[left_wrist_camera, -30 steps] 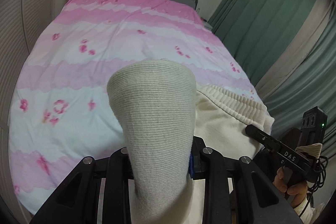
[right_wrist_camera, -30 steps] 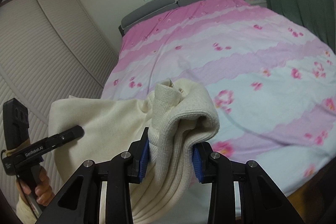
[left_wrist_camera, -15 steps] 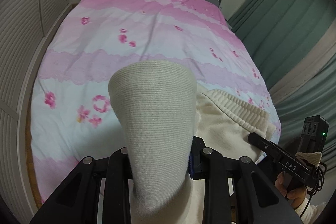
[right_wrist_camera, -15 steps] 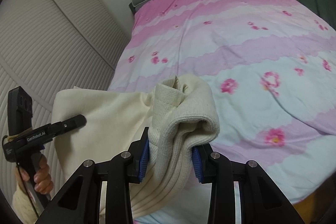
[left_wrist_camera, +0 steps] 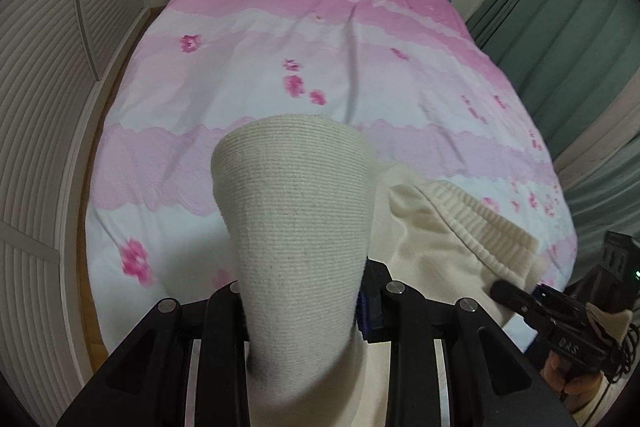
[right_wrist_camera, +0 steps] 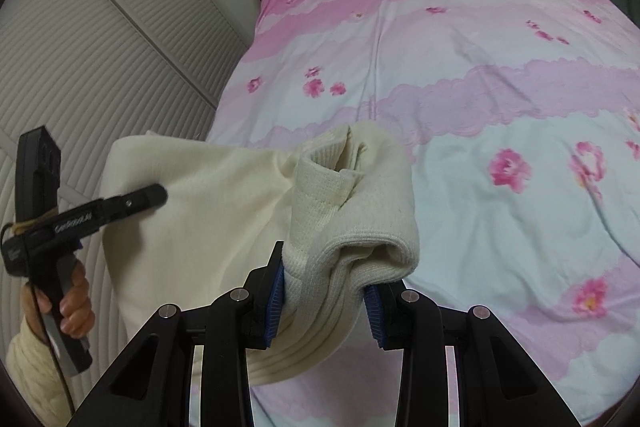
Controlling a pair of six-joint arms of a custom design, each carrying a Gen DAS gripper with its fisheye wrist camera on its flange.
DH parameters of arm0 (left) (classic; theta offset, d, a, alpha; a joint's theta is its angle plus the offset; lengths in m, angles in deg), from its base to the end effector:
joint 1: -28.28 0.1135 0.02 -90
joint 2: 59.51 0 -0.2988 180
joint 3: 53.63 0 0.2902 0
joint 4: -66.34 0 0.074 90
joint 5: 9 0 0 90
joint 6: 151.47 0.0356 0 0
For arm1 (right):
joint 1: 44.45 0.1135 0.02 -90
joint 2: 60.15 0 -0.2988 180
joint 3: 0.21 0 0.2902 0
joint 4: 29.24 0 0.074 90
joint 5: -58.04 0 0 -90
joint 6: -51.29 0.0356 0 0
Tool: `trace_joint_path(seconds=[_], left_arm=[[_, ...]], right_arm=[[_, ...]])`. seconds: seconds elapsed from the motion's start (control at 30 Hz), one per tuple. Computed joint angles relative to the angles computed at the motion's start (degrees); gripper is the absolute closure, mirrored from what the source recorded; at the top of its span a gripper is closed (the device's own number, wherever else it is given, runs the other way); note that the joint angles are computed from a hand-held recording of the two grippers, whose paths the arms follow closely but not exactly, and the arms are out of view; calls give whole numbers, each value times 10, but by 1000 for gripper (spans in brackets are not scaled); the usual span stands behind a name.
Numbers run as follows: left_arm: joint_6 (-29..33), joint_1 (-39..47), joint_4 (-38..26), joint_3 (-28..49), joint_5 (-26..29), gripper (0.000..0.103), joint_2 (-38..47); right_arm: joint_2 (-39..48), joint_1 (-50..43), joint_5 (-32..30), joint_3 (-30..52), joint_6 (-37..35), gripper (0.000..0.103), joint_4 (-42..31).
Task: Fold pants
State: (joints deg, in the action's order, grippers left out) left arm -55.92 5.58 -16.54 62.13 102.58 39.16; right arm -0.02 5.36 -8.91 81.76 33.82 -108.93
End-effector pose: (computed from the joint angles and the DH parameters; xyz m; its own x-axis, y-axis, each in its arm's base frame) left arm 0.3514 -0.1612 0.3965 -0.7893 0.4277 -0.4406 0.5770 0.7619 -0.2942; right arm 0.1380 0.1418 0.3902 -0.7063 0.5241 -0.4760 0.3505 0.8430 0.4081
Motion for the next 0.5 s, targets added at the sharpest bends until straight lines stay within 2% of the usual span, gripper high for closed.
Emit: trace_joint_path(seconds=[0.23,0.5], left_arm=[[24,1,44,-3,-19,73,81],[26,17,72,-33,-35,71,138]], right_arm=[[48,-64,-49,-53,-53,68,87],[62,-100,-106,-135,-43,67,146]])
